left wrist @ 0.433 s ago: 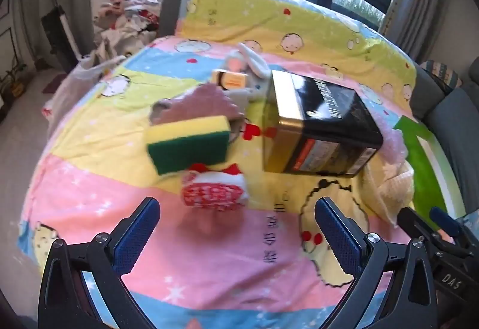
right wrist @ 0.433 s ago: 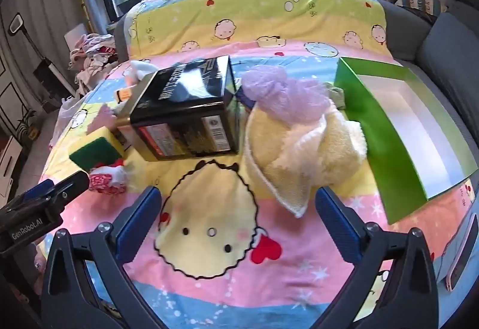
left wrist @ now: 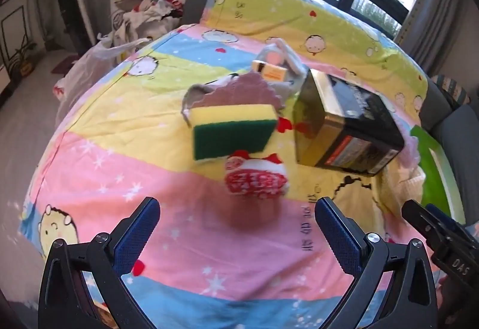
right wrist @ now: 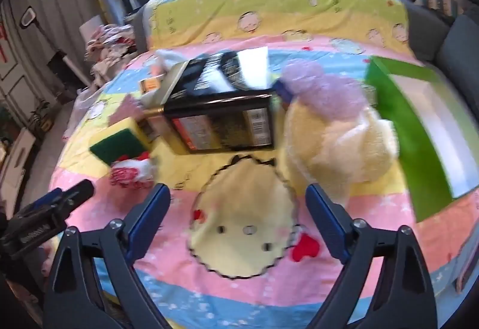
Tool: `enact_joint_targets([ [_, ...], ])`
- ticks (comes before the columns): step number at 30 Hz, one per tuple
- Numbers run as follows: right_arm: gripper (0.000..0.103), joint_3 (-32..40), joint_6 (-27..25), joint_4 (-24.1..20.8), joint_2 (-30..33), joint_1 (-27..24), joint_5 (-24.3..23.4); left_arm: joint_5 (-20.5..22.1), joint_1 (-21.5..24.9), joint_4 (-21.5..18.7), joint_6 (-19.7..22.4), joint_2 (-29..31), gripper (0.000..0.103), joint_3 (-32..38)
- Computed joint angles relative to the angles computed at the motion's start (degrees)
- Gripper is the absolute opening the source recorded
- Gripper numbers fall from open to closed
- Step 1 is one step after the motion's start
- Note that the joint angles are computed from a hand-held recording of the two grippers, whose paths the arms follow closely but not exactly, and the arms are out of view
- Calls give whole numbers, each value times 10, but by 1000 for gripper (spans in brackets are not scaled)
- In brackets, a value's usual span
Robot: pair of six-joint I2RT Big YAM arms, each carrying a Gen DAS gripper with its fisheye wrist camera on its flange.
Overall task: Organize soft objects
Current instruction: 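Reach the right gripper to the red-and-white plush toy and grasp it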
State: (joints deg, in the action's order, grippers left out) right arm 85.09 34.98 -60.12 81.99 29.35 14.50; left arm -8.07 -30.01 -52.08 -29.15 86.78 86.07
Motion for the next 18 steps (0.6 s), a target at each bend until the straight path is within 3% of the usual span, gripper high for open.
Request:
enact_joint_targets([
  [4,83,5,0,37,17,-7,-102,15,12,8,-13,-6,102,-17],
  [6,78,21,6,42,40,-4,-137,41,25,9,-18,-6,91,-21],
  [7,76,32,11,38,55,-4,-149,50,29,7,-20,-4,85,-21],
  [10,69,68,13,29,96,-1,-183,81,41,0,-29,9,79,-16],
  [14,63,116,23,28,153,-4,-260,111,48,15,-39,17,77,-21],
  [18,53,160,22,-7,195,-8,-278,122,49,14,-37,35,76,-7],
])
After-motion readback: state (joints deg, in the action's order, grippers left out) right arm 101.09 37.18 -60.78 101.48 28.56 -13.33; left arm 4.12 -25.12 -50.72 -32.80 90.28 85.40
